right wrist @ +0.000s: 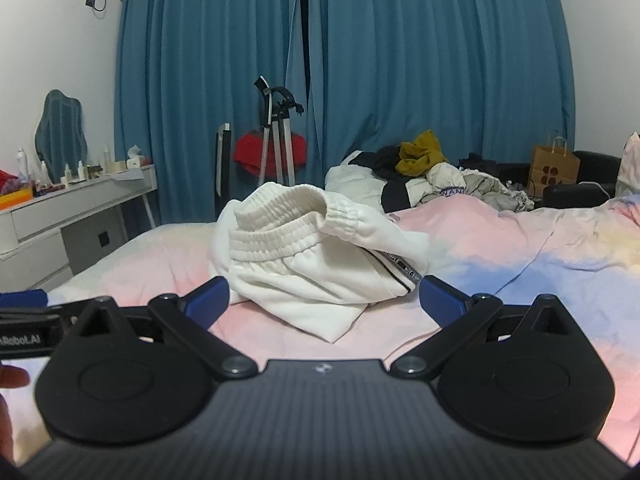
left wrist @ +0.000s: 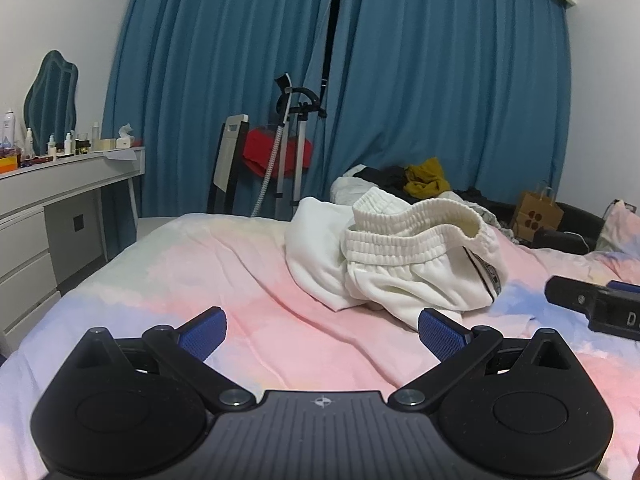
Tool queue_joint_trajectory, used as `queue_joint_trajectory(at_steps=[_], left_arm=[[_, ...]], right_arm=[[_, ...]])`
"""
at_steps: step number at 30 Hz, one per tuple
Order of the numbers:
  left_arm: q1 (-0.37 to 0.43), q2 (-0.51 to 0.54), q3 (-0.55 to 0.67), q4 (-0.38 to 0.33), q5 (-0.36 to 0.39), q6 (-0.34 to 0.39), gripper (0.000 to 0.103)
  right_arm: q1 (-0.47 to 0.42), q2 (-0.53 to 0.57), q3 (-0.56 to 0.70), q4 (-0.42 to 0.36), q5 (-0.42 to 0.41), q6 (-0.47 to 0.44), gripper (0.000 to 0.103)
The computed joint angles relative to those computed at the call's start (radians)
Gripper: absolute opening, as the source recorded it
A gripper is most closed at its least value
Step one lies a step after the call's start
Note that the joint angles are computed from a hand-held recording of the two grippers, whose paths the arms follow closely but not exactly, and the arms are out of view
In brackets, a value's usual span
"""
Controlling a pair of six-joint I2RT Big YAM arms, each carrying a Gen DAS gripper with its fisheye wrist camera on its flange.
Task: Fold clothes
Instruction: 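Move both grippers toward the crumpled white sweatpants on the bed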
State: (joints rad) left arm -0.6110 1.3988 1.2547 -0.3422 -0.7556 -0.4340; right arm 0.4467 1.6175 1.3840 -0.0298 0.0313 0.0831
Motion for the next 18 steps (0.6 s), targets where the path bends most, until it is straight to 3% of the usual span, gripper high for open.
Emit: queue_joint_trajectory(at_steps=[10, 18], left_arm=[[-0.001, 0.004, 0.008, -0.01, -0.019, -0.01, 0.103], [0.038, 0.027, 0.019, 0.012, 0.044, -0.013, 0.103]], right_arm=[[-0.004, 0.001, -0.024, 0.043, -0.014, 0.038, 0.103], [-0.004, 0.081, 0.046, 0.026, 0.022, 0.104, 0.103]])
